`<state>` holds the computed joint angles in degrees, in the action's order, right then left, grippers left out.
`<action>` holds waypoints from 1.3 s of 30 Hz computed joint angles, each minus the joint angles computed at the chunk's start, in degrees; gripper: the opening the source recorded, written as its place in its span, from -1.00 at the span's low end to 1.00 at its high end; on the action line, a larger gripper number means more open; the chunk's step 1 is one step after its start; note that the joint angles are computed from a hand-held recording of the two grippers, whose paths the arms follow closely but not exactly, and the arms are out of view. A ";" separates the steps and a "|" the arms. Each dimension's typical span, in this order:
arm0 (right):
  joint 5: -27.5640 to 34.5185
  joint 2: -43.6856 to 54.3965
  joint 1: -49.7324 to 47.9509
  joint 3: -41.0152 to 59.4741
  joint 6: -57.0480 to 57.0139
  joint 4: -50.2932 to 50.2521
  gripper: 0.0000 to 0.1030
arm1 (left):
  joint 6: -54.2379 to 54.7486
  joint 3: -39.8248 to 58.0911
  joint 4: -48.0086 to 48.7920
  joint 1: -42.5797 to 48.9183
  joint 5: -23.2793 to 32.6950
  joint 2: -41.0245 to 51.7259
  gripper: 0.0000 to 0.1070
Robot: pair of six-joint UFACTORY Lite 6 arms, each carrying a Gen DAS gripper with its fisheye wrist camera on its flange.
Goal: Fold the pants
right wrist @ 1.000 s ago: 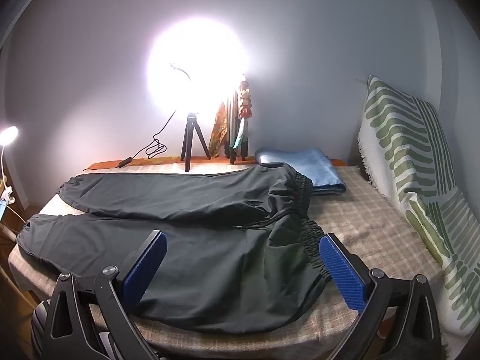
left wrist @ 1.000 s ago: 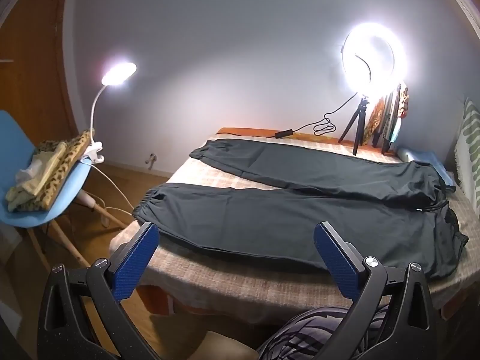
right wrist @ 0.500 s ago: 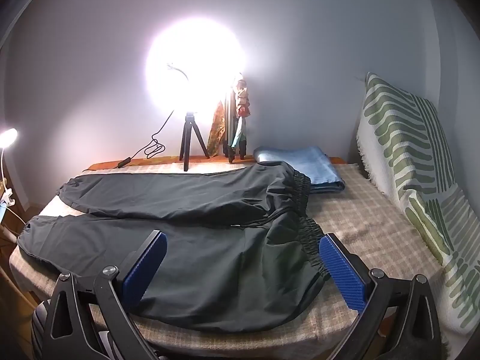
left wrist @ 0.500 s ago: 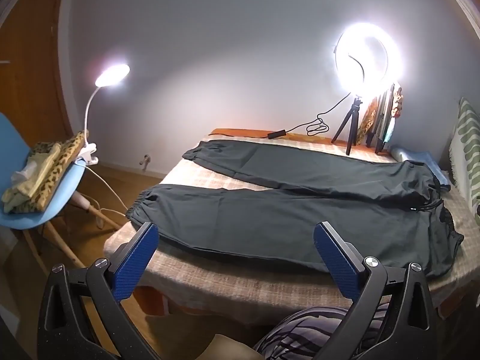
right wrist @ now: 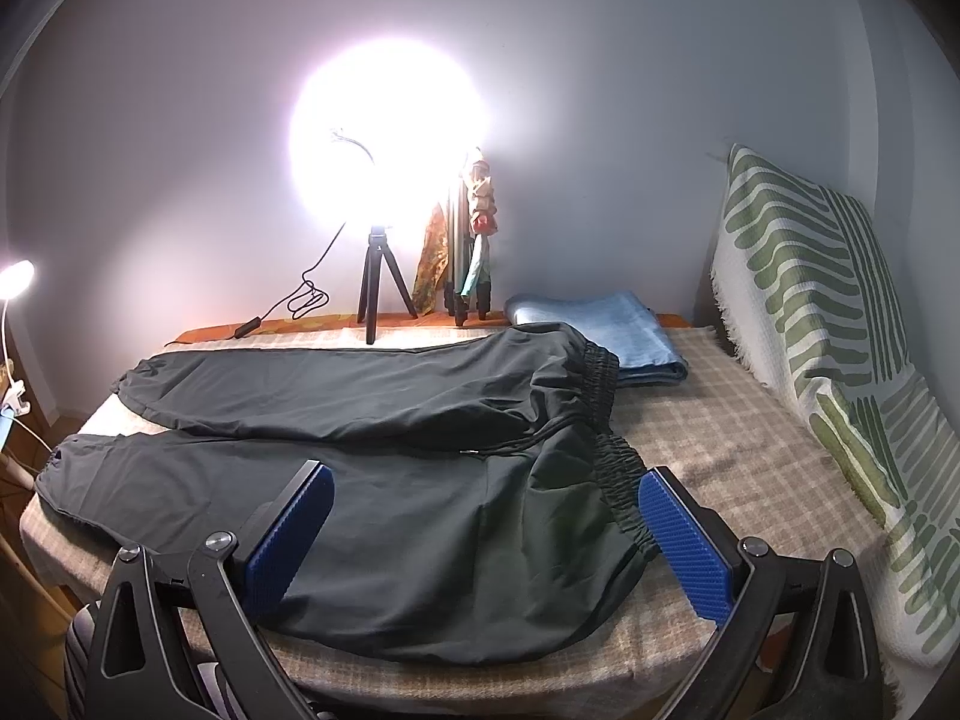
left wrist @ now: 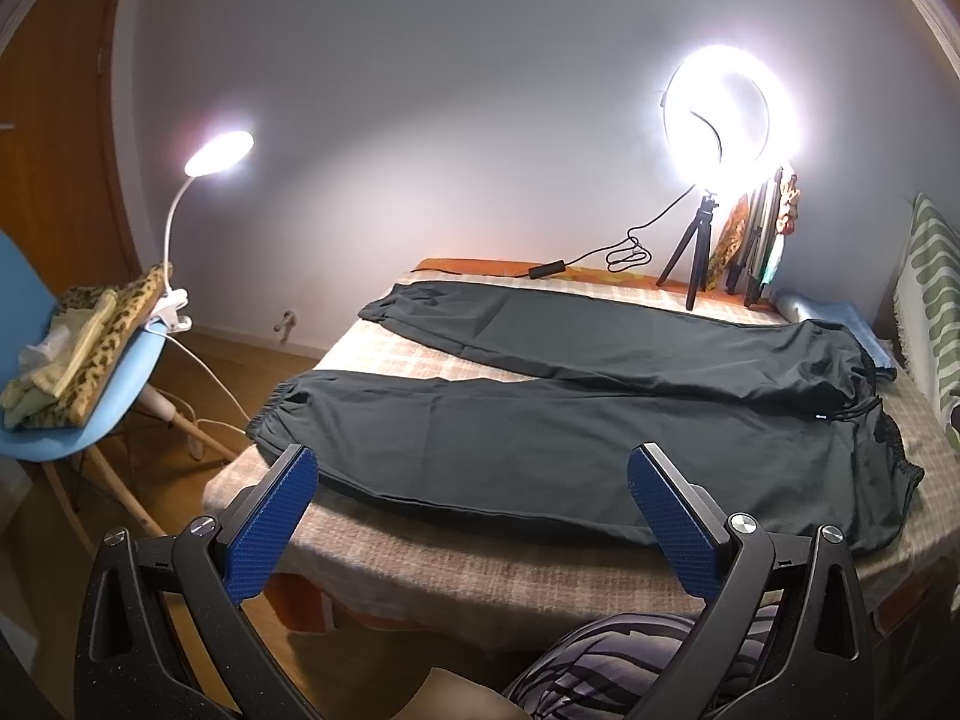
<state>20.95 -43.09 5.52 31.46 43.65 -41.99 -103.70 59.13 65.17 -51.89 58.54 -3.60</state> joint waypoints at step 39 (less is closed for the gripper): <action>-0.71 0.81 -0.56 0.14 -1.10 1.48 1.00 | 0.37 -0.15 -0.08 0.33 -1.49 0.36 0.92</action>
